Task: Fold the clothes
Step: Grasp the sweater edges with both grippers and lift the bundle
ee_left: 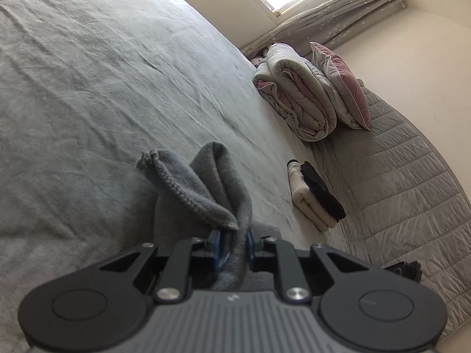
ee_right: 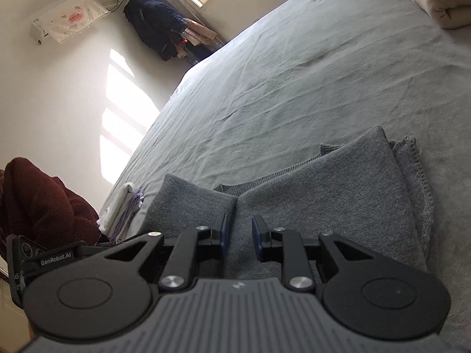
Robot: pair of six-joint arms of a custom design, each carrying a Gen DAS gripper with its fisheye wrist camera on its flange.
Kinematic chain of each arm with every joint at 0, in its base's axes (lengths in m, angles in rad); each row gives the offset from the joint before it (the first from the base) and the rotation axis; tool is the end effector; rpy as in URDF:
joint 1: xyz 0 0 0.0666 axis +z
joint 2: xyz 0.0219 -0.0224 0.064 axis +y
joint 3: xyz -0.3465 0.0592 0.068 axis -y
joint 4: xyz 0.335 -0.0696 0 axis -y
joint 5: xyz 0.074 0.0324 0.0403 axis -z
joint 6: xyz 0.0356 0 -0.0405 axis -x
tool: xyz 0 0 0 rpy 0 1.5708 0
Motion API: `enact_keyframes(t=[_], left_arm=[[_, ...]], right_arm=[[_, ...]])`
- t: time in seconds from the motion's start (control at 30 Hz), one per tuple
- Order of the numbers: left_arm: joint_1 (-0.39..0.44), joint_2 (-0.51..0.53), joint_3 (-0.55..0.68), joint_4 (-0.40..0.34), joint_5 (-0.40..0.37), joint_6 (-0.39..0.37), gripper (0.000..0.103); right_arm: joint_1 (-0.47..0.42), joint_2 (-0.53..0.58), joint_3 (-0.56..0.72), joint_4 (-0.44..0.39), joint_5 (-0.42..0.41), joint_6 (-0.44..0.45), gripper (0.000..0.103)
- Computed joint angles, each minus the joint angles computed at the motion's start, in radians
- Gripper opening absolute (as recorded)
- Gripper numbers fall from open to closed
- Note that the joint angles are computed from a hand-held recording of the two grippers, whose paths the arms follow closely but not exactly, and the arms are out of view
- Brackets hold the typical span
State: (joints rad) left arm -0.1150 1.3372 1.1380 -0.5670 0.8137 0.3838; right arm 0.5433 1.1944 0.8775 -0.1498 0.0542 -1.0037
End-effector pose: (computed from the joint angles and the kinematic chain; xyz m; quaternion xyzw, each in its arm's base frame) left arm 0.4013 -0.0728 0.3487 0.0403 0.8582 -0.4416 0.2586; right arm 0.3212 0.1913 0.3240 0.2080 0.8254 0.3498 0.3912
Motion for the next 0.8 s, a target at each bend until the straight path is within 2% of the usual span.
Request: enact_keyframes(t=[0.07,0.13,0.17,0.2,0.3,0.4,0.5,0.57,0.67,0.8], left_arm=[[-0.038,0.006,-0.001,0.019,0.0,0.017,0.016],[-0.079,0.019,-0.002,0.034,0.016,0.026,0.014],[-0.098,0.03,-0.001,0.036,0.033,0.027,0.014],[-0.114,0.041,-0.001,0.036,0.046,0.028,0.015],[-0.136,0.051,-0.006,0.027,0.066,0.028,0.016],[-0.12,0.035,-0.017,0.04,0.112,0.038,0.02],[-0.079,-0.001,-0.039,0.093,0.157,0.054,0.025],[-0.05,-0.023,-0.052,0.118,0.161,0.052,0.026],[-0.017,-0.039,-0.053,0.09,0.141,-0.004,0.026],[0.005,-0.032,-0.036,-0.024,0.096,-0.142,0.026]], right_arm=[[-0.025,-0.025,-0.038,0.048,-0.036,-0.072,0.026],[-0.047,-0.04,-0.073,0.097,-0.074,-0.151,0.037],[-0.056,-0.043,-0.089,0.12,-0.09,-0.192,0.048],[-0.066,-0.049,-0.109,0.145,-0.106,-0.245,0.053],[-0.09,-0.058,-0.165,0.216,-0.142,-0.387,0.052],[-0.103,-0.074,-0.196,0.262,-0.154,-0.458,0.052],[-0.1,-0.086,-0.18,0.225,-0.148,-0.445,0.052],[-0.093,-0.088,-0.161,0.188,-0.138,-0.427,0.052],[-0.075,-0.063,-0.108,0.119,-0.114,-0.374,0.053],[-0.045,-0.023,-0.028,0.015,-0.062,-0.275,0.053]])
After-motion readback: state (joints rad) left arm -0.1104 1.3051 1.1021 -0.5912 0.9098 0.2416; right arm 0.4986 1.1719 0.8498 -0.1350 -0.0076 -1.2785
